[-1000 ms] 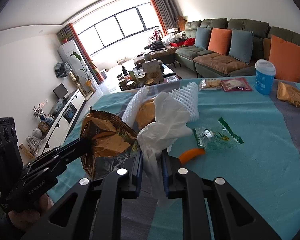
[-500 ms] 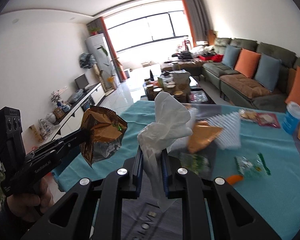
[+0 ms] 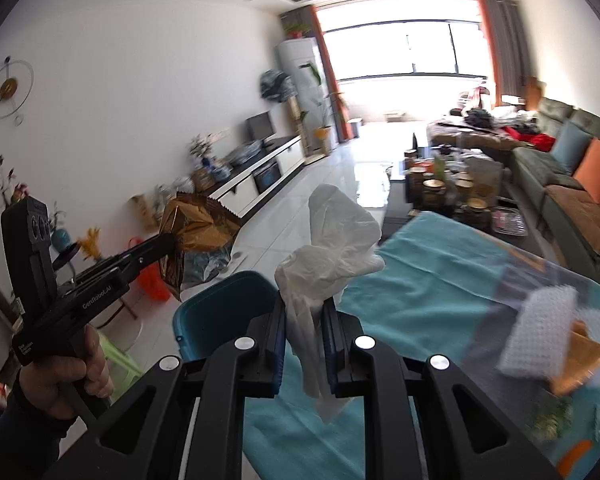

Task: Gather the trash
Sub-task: 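Carry the gold wrapper and tissue over the teal bin with both tools, then open both tools to drop the wrapper and tissue into the bin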

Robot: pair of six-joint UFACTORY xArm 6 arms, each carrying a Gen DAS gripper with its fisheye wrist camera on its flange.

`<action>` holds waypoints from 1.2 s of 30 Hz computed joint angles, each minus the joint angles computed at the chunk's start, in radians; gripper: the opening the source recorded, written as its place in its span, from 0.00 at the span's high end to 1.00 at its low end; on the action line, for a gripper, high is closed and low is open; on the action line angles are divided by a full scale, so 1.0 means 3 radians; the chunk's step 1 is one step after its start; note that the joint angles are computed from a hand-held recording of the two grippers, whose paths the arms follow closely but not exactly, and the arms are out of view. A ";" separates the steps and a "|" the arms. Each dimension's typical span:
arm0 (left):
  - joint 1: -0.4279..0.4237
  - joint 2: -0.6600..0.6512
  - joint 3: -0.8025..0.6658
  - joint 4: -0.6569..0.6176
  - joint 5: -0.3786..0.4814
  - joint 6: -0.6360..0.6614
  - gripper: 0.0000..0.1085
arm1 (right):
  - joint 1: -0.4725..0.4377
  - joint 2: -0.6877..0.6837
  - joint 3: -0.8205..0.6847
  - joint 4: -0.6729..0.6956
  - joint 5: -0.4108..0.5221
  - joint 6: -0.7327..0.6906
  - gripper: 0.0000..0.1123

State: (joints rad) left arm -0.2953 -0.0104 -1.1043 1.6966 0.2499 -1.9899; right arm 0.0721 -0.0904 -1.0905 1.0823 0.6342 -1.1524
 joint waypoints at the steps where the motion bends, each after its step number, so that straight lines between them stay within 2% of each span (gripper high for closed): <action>1: 0.0052 -0.0078 0.0100 -0.0039 0.0037 0.0028 0.86 | 0.0058 0.0088 -0.0089 -0.0063 0.0059 0.0031 0.87; 5: 0.0249 -0.0327 0.0432 -0.0178 0.0094 0.0165 0.86 | 0.0287 0.0364 -0.0372 -0.0259 0.0187 0.0169 0.87; 11: 0.0521 -0.0448 0.0727 -0.0347 0.0024 0.0352 0.86 | 0.0547 0.0836 -0.0863 -0.0650 0.0387 0.0459 0.87; 17: 0.0653 -0.0277 0.0786 -0.0483 -0.0006 0.0416 0.86 | 0.0734 0.1238 -0.1234 -0.1088 0.0535 0.0782 0.87; 24: 0.0709 0.0126 0.0610 -0.0737 -0.0052 0.0583 0.86 | 0.0931 0.1635 -0.1575 -0.1497 0.0650 0.1154 0.87; 30: 0.0658 0.0547 0.0320 -0.1346 -0.0040 0.1090 0.85 | 0.1016 0.1871 -0.1778 -0.1823 0.0712 0.1443 0.87; 34: 0.0616 0.0770 0.0174 -0.1904 0.0042 0.1581 0.84 | 0.1042 0.2017 -0.1929 -0.1986 0.0778 0.1611 0.86; 36: 0.0588 0.0844 0.0112 -0.2056 0.0128 0.1710 0.84 | 0.1037 0.2086 -0.2008 -0.2030 0.0815 0.1682 0.84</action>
